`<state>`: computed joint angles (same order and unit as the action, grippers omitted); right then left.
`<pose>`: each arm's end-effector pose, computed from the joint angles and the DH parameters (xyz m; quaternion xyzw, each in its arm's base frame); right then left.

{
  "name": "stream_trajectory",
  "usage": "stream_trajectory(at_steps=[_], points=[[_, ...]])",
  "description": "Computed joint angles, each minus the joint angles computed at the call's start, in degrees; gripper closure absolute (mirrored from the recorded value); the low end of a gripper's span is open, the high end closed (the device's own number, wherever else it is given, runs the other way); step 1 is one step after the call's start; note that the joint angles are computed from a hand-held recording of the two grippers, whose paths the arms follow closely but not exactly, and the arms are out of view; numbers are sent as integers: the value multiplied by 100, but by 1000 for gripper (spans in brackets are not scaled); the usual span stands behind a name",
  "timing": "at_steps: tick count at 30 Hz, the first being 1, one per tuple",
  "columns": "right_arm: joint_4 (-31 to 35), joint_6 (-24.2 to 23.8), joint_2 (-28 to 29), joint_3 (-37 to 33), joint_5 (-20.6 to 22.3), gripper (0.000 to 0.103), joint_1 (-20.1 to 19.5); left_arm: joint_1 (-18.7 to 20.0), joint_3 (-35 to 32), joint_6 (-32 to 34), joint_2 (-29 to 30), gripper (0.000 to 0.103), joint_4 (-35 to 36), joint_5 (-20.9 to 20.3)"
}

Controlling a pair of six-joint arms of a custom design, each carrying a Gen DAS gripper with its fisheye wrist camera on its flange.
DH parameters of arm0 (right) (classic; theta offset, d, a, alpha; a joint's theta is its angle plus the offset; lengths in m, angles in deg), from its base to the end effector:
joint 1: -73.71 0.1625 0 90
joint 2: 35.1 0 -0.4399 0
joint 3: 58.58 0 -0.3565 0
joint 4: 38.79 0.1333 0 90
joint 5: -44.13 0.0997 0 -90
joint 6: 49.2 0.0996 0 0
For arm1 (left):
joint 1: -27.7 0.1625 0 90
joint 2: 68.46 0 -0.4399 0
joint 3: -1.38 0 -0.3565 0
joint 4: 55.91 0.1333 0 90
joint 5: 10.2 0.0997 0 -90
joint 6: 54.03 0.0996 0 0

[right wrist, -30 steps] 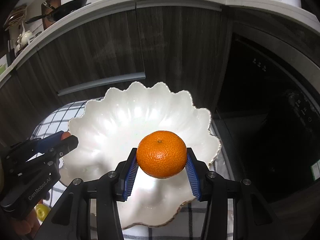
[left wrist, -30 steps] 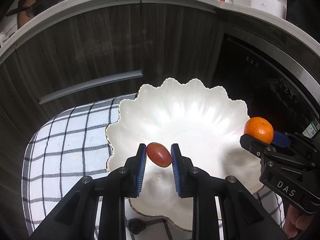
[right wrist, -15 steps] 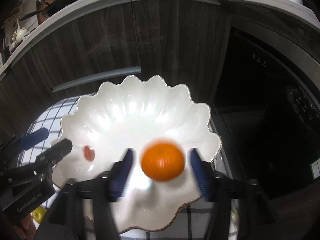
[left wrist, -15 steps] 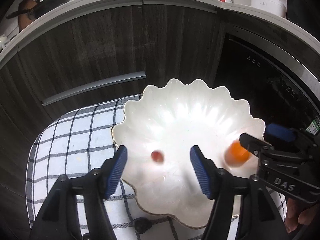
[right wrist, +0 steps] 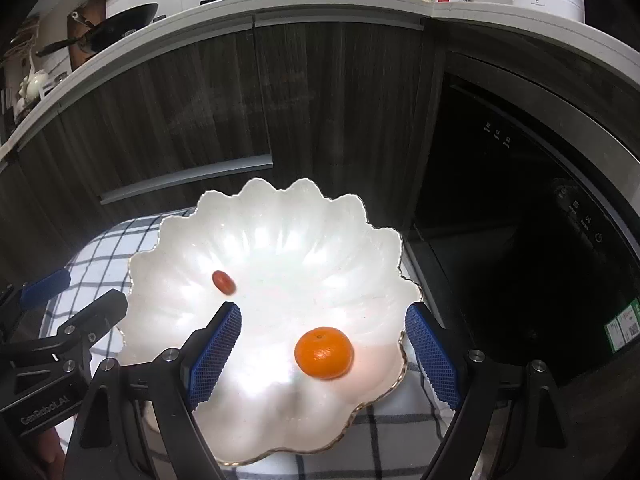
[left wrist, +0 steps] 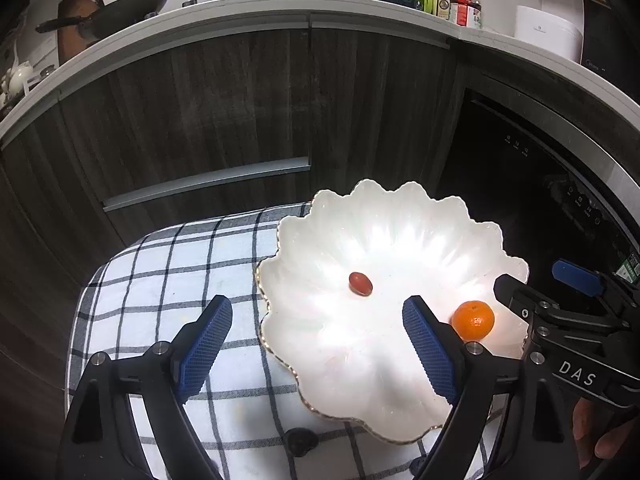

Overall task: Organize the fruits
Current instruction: 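Open the left tool to drop the grape while the right tool releases the mandarin into the bowl, then withdraw both open tools from the bowl back toward the remaining fruits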

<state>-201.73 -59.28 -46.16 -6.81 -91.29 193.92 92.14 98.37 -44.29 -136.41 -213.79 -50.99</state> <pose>0.4683 -0.6804 0.0084 0.2046 -0.8689 0.3169 0.3204 -0.0686 -0.6271 0.4090 0.1281 0.8591 -0.3535 0.3473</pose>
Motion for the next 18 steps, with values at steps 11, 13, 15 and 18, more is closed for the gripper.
stream_trajectory(at_steps=[11,13,15,18], points=[[-268,-15,-89,224,-31,18,154,-92,212,8,-289,15,20,144],[-352,-25,-98,277,-72,18,180,-103,285,-22,-368,15,54,158],[-394,2,-121,345,-70,18,200,-111,344,-79,-438,15,99,179],[-427,82,-184,480,-60,18,227,-134,461,-177,-559,15,141,211]])
